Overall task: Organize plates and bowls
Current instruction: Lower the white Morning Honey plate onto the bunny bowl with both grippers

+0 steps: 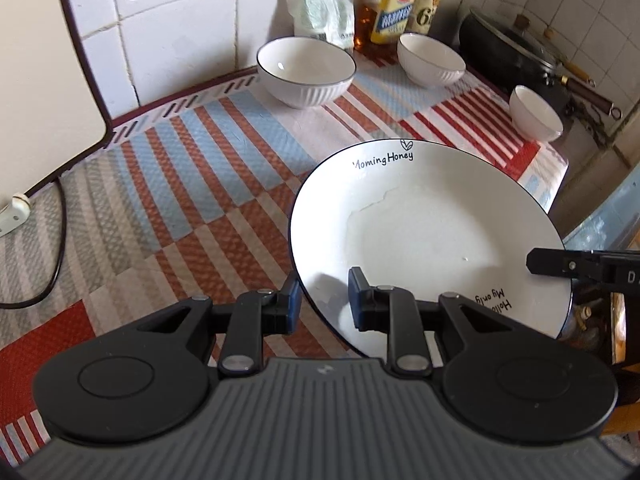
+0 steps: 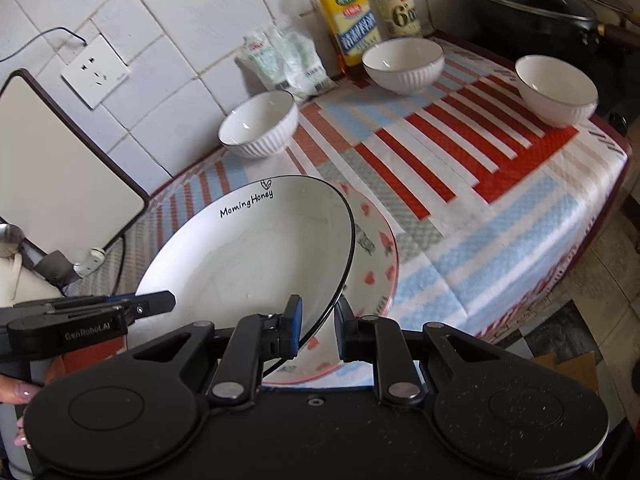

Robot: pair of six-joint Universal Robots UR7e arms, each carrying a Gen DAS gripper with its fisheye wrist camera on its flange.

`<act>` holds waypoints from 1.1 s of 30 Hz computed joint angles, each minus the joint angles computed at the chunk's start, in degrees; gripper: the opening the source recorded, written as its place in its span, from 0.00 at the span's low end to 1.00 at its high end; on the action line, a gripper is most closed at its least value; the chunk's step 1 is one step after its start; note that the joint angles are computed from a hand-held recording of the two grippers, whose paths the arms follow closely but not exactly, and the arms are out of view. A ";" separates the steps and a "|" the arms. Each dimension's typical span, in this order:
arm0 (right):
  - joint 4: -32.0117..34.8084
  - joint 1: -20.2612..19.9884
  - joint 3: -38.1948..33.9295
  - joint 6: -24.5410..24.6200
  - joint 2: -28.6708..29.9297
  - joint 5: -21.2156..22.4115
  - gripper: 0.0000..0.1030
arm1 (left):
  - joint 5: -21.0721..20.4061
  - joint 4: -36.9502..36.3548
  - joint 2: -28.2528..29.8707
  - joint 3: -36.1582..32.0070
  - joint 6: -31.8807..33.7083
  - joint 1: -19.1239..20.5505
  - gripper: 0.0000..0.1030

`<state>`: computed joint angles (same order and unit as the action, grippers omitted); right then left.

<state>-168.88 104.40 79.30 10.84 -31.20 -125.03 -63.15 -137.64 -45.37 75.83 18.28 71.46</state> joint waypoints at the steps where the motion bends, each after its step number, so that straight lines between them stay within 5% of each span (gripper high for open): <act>1: -0.04 -0.11 0.20 0.38 0.01 -0.02 0.21 | 0.12 0.01 0.27 -0.12 0.06 0.04 0.22; 18: 6.36 -2.07 -3.49 0.25 0.93 -1.01 0.21 | 1.43 3.04 4.48 -4.30 -1.98 0.25 0.22; 22: 10.22 -1.00 -6.06 -2.95 2.46 -4.29 0.21 | 3.09 4.53 4.99 -5.08 -2.72 0.12 0.22; 33: 13.33 -0.13 -7.57 -1.58 4.11 -8.48 0.23 | 3.99 6.98 6.14 -6.73 -3.77 0.32 0.23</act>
